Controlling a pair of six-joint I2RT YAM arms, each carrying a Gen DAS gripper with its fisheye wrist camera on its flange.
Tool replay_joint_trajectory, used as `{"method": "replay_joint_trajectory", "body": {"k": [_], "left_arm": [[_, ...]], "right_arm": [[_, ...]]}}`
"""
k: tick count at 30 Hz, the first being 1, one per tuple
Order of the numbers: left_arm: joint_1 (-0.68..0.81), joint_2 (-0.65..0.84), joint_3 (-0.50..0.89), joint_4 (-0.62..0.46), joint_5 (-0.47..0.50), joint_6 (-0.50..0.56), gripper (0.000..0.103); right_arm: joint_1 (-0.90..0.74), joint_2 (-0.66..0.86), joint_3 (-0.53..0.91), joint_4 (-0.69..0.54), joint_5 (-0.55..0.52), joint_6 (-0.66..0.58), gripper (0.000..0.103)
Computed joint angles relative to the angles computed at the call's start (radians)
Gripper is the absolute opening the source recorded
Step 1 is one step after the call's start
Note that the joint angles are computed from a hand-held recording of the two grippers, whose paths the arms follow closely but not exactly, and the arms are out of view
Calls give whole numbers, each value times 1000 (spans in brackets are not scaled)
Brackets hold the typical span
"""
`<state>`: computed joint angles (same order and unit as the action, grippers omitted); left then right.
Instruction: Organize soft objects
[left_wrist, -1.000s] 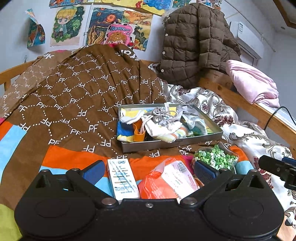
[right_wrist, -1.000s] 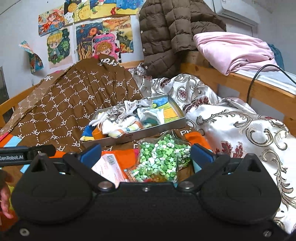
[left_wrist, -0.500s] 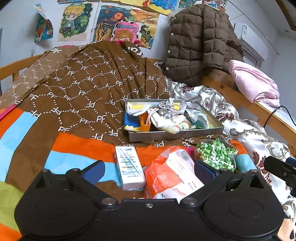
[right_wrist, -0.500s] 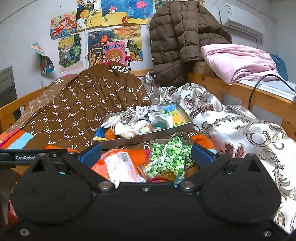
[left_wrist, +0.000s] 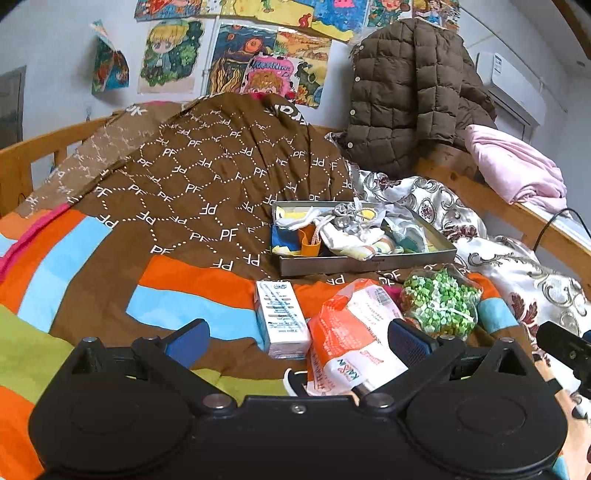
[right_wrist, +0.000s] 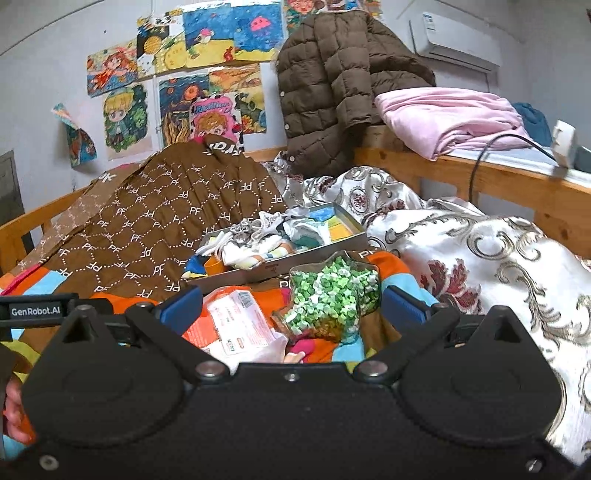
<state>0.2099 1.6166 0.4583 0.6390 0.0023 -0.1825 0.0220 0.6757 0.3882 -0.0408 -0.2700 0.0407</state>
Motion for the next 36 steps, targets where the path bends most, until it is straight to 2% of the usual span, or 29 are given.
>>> {"method": "replay_joint_trajectory", "body": {"k": [10,15,25,36], "left_arm": [[-28,-9,-108,88,2,35,102],[-28,-24,-133,108,-9,35,102],[-60,-58,-156,112,-30,98,102],[-54,-42,-152,98,-21,99,102]], "right_arm": [[2,-45,-104,64,19,19,102],[-13,-83,-128,56,-16,5,102],[-55,-72,-148,75,-80,-15,102],[-21,-26,-151,98,-41,-4,102]]}}
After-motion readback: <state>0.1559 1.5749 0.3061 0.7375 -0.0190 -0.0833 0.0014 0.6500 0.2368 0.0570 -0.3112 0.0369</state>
